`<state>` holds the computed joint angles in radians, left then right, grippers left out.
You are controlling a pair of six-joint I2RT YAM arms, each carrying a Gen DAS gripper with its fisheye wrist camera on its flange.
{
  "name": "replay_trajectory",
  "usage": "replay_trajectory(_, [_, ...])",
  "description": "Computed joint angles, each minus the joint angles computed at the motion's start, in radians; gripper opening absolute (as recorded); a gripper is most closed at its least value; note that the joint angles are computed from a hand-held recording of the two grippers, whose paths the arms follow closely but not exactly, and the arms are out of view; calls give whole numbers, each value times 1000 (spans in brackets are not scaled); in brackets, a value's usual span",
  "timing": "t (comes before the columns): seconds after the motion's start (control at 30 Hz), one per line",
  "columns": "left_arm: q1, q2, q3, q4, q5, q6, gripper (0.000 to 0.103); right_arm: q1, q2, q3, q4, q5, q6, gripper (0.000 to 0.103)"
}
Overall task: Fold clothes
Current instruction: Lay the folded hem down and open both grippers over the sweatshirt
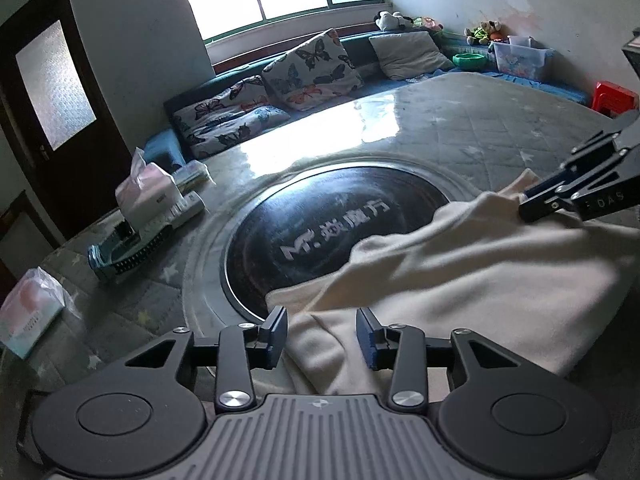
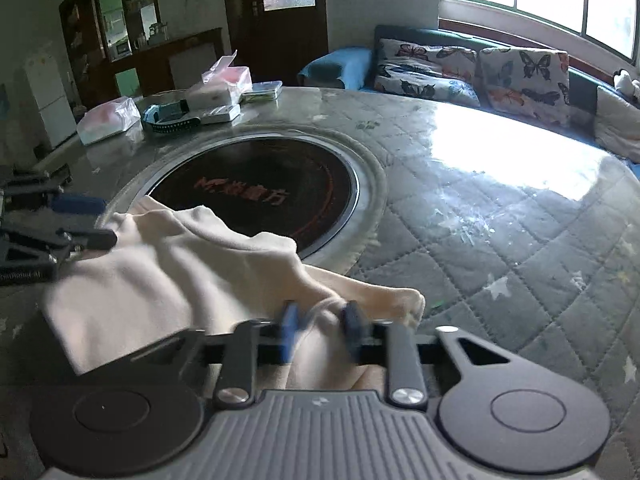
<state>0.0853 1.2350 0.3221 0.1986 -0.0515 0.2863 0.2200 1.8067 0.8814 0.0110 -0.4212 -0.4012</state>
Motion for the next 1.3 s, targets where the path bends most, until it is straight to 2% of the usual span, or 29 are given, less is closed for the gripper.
replay_trajectory(0.1, [5, 58, 38, 12, -11, 0, 41, 4, -11, -5, 14, 21, -3, 6])
replay_trajectory(0.27, [3, 155, 80, 57, -20, 14, 41, 32, -50, -39, 109, 64, -10, 5])
replay_trajectory(0.4, [-10, 241, 99, 99, -59, 30, 41, 45, 16, 9, 95, 95, -4, 6])
replay_trajectory(0.53, [11, 257, 111, 107, -48, 18, 42, 49, 28, 24, 94, 100, 3, 10])
replay_trajectory(0.73, [-2, 267, 124, 112, -63, 4, 42, 68, -27, 16, 69, 11, 12, 13])
replay_trajectory(0.87, [-9, 267, 127, 110, -79, -11, 42, 123, 46, 60, 66, 56, 22, 13])
replay_trajectory(0.93, [-12, 244, 118, 105, -88, -15, 42, 145, 84, 84, 66, 84, 32, 13])
replay_trajectory(1.03, [-22, 157, 87, 77, -81, -27, 42, 129, 37, 68, 43, 52, 39, 14])
replay_trajectory(1.17, [-66, 14, 43, 0, -43, -66, 42, 88, -86, -7, -4, 2, -4, 21])
replay_trajectory(1.3, [-168, -113, -19, -59, -49, -116, 42, 49, -203, -111, -34, -34, -29, 21])
